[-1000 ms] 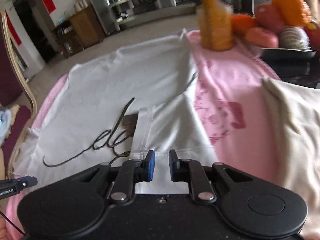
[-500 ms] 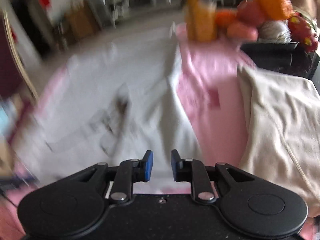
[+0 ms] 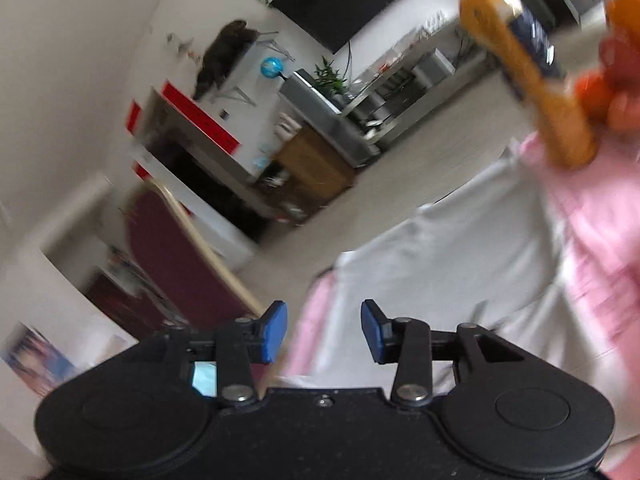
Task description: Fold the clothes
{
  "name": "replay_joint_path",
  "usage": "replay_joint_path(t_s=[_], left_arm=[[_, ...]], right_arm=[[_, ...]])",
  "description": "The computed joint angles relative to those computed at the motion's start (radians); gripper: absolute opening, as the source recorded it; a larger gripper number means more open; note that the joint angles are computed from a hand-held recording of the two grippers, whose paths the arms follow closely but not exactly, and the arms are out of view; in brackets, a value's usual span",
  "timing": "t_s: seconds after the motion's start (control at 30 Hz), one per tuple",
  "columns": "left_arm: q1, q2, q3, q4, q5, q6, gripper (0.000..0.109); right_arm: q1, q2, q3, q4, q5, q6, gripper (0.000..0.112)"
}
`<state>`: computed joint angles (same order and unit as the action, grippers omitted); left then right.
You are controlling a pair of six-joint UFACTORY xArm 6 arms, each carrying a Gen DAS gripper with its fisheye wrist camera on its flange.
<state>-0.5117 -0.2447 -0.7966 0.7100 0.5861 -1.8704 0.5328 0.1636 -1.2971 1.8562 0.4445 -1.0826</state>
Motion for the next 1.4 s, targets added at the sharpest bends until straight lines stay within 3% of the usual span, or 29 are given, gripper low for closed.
replay_joint_path(t_s=[0.07,0.37,0.57,0.63,0.7,0.77,0.93,1.17,1.27,1.4], left_arm=[[0.038,-0.022,0.046,-0.013,-0.056,-0.081,0.039],[0.014,0.109,-0.103,-0.110,0.233,0.001,0.039],[0.040,0.177,-0.142,-0.073,0.260,-0.058,0.039],[0.038,0.191,-0.151,-0.047,0.271,-0.095,0.035],[0.030,0.199,-0.158,-0.019,0.285,-0.118,0.020],[0.019,0.205,-0.171,-0.005,0.303,-0.108,0.016],[-0.048,0.230,-0.238,0.073,0.447,-0.111,0.001],[-0.154,0.276,-0.343,0.213,0.612,-0.032,0.001],[-0.186,0.301,-0.388,0.260,0.633,0.025,0.001],[-0.221,0.351,-0.455,0.309,0.622,0.127,0.001]], right_arm=[[-0.017,0.029,-0.015,0.076,0.052,-0.023,0.042],[-0.016,0.052,-0.011,0.115,0.043,-0.063,0.042],[-0.019,0.040,0.004,0.076,0.067,-0.030,0.043],[-0.026,0.043,0.006,0.067,0.091,-0.008,0.043],[-0.028,0.047,0.005,0.063,0.095,-0.001,0.044],[-0.026,0.046,0.007,0.059,0.095,-0.001,0.044],[-0.026,0.048,0.006,0.050,0.099,-0.003,0.045],[-0.036,0.024,0.015,0.074,0.065,-0.040,0.045],[-0.052,-0.001,0.027,0.098,0.033,-0.084,0.045],[-0.062,-0.029,0.041,0.029,-0.040,-0.061,0.046]])
